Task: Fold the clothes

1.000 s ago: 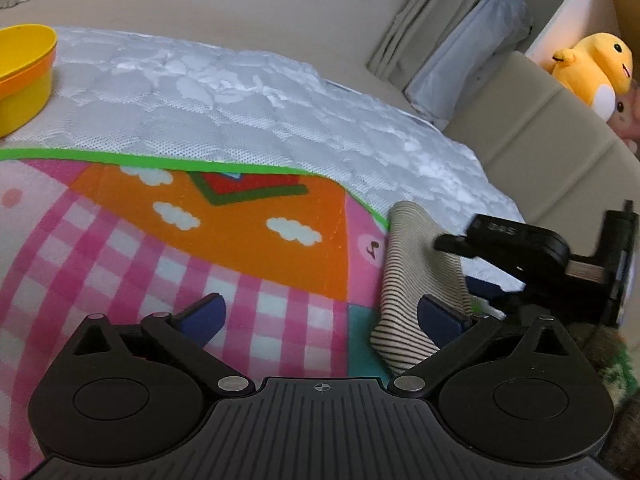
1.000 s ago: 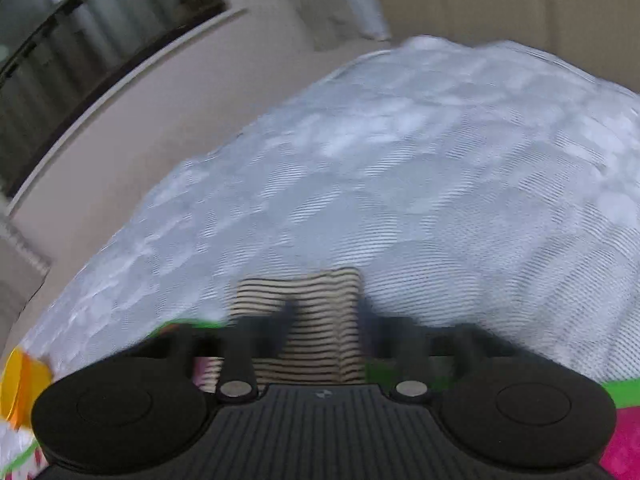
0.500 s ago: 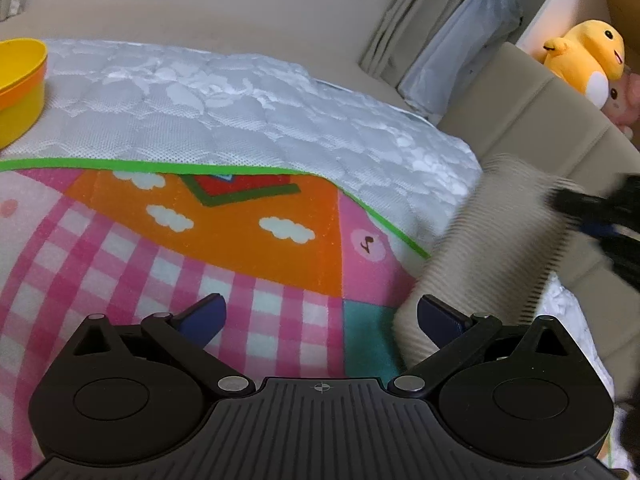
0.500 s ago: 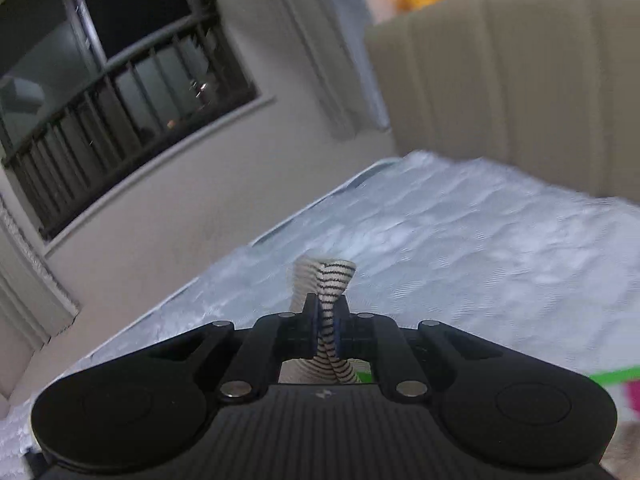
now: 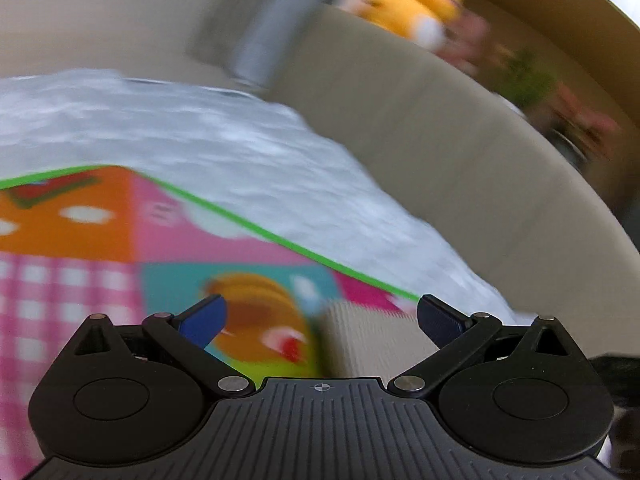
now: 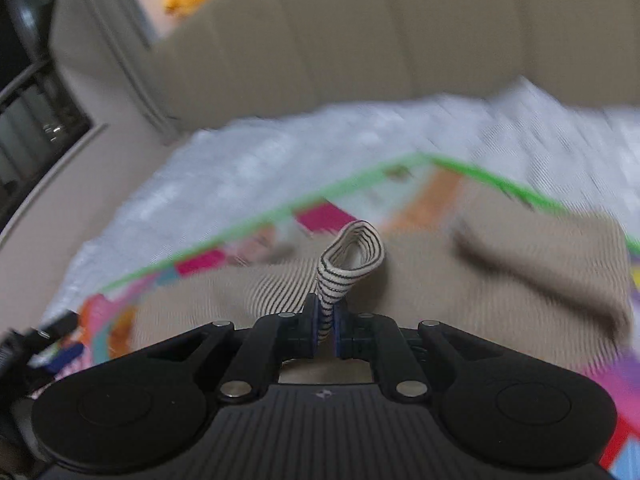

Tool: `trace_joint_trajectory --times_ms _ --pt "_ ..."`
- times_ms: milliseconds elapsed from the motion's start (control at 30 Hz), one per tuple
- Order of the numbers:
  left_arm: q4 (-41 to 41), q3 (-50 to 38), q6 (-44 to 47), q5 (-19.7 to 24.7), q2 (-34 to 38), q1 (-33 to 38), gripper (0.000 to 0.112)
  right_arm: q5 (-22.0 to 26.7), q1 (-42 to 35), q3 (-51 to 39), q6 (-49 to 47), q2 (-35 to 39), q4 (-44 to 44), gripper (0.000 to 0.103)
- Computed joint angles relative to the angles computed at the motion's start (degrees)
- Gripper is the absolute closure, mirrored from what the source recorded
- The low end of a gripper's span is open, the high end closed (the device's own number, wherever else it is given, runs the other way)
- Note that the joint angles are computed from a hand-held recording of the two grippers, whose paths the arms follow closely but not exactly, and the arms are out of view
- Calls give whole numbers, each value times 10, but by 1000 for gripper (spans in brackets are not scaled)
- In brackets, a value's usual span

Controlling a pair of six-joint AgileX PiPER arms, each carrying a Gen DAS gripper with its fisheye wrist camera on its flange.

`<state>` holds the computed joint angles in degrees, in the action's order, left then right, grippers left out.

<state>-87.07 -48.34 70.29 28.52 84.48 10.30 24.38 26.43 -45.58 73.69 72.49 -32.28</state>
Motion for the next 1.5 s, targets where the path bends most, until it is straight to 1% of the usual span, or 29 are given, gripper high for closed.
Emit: trace_joint_trajectory --times_ms 33,67,100,167,233,267,333,367,400,467,500,533,633,733,767,800,833,900,933,1000,1067,1200,1233,1333,1500 --pt "5 3 7 6 -4 -8 9 -19 -4 31 20 -13 -9 96" --pt "14 6 11 2 -9 -20 9 -34 -5 53 42 -20 -23 96" --pt "25 6 8 -3 -12 -29 9 -44 -8 69 42 -25 -21 96" --pt "41 10 7 -12 -12 -46 9 -46 2 84 47 -25 -31 95" --pt "98 3 -34 -44 -4 -72 9 -2 34 81 63 -31 -80 93" --pt "138 -1 -61 -61 2 -86 9 23 53 78 70 -34 -107 90" --pt "224 -6 -121 -90 12 -112 9 89 104 73 103 -46 -181 78" --pt "269 -7 -154 -103 14 -124 9 134 132 69 121 -50 -224 65" --pt "293 -7 -172 -107 17 -128 9 178 160 64 131 -53 -259 57" --pt "330 -6 -201 -109 19 -131 9 252 188 46 120 -39 -306 51" --pt "343 -8 -214 -106 20 -129 9 276 188 36 107 -25 -324 51" --pt "355 -10 -227 -102 21 -127 9 281 174 27 93 -6 -339 51" --pt "360 -14 -238 -94 21 -119 9 277 125 -2 36 75 -383 51" --pt "313 -19 -207 -75 19 -99 9 258 76 -36 -15 148 -372 51" --pt "289 -18 -187 -68 18 -90 9 252 63 -47 -30 163 -360 68" --pt "273 -17 -177 -64 17 -82 9 247 51 -56 -50 168 -341 95" --pt "262 -18 -172 -61 18 -75 9 244 43 -62 -64 163 -329 95" --pt "253 -26 -172 -52 26 -62 9 247 45 -66 -69 117 -324 96" --pt "253 -30 -177 -48 29 -56 9 252 53 -82 -81 89 -317 96" --pt "240 -38 -185 -31 35 -38 9 277 85 -136 -117 54 -310 96" --pt "226 -46 -195 -16 40 -21 9 294 122 -206 -159 47 -298 96" --pt "228 -55 -229 -8 41 4 9 301 184 -336 -212 85 -264 96" --pt "230 -58 -238 -6 41 11 9 302 200 -354 -215 98 -259 96" --pt "224 -61 -245 9 38 35 9 300 242 -385 -219 133 -240 96" --pt "212 -69 -255 15 38 70 9 298 289 -394 -194 190 -211 94"
